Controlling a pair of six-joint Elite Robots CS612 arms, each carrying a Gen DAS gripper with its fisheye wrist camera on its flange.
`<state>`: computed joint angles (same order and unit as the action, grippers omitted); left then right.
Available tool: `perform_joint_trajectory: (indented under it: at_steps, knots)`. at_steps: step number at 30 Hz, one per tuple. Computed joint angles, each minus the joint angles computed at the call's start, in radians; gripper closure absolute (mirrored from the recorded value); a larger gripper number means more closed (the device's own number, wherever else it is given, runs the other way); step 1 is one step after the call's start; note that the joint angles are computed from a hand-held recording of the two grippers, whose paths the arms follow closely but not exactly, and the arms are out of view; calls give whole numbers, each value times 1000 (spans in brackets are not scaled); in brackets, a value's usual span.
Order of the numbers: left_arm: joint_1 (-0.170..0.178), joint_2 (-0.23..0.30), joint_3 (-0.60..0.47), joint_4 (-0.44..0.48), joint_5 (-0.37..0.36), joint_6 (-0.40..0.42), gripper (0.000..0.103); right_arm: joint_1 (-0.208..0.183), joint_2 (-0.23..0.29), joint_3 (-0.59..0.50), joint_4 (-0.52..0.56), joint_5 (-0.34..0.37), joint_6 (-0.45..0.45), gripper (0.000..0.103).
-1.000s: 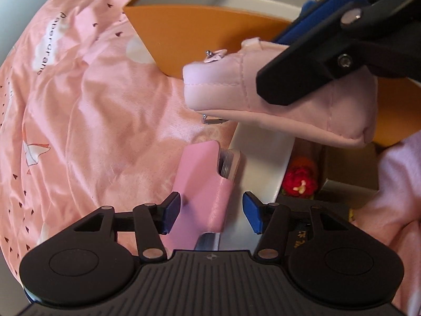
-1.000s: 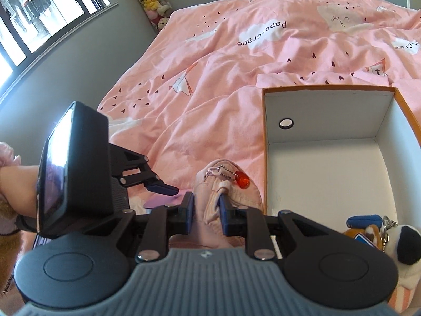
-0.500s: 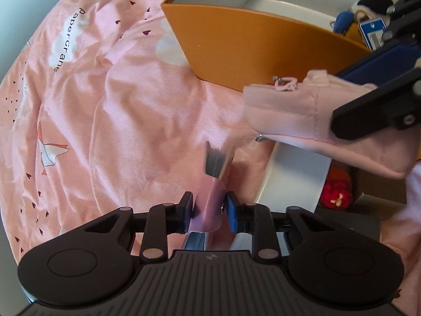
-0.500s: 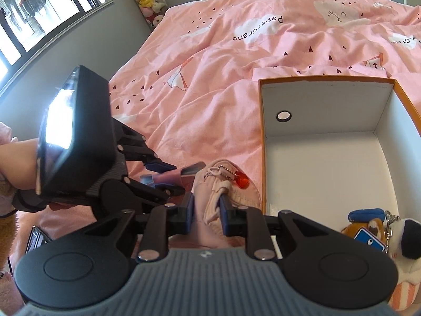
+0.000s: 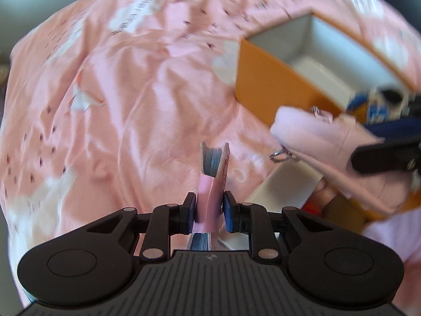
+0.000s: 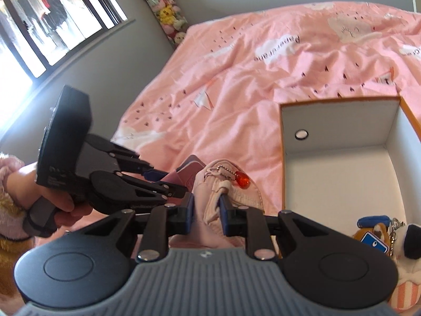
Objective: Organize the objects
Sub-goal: 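Lift both pink items and carry them over the orange box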
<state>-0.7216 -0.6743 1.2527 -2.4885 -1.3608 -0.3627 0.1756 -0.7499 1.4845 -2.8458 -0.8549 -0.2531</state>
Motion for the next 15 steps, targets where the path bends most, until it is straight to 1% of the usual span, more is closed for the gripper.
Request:
perform_joint_trajectory:
  at_steps: [4, 8, 11, 15]
  knots:
    - [3, -56, 73, -130, -47, -154, 78, -25, -23, 24, -55, 64, 33, 81]
    - [2, -92, 116, -275, -88, -268, 78, -64, -40, 46, -158, 114, 129, 81]
    - [-2, -95, 113, -357, -121, -319, 78, -90, -50, 65, -231, 117, 202, 81]
    - [-17, -83, 83, -401, -175, -392, 78, -114, -51, 81, -278, 98, 269, 81]
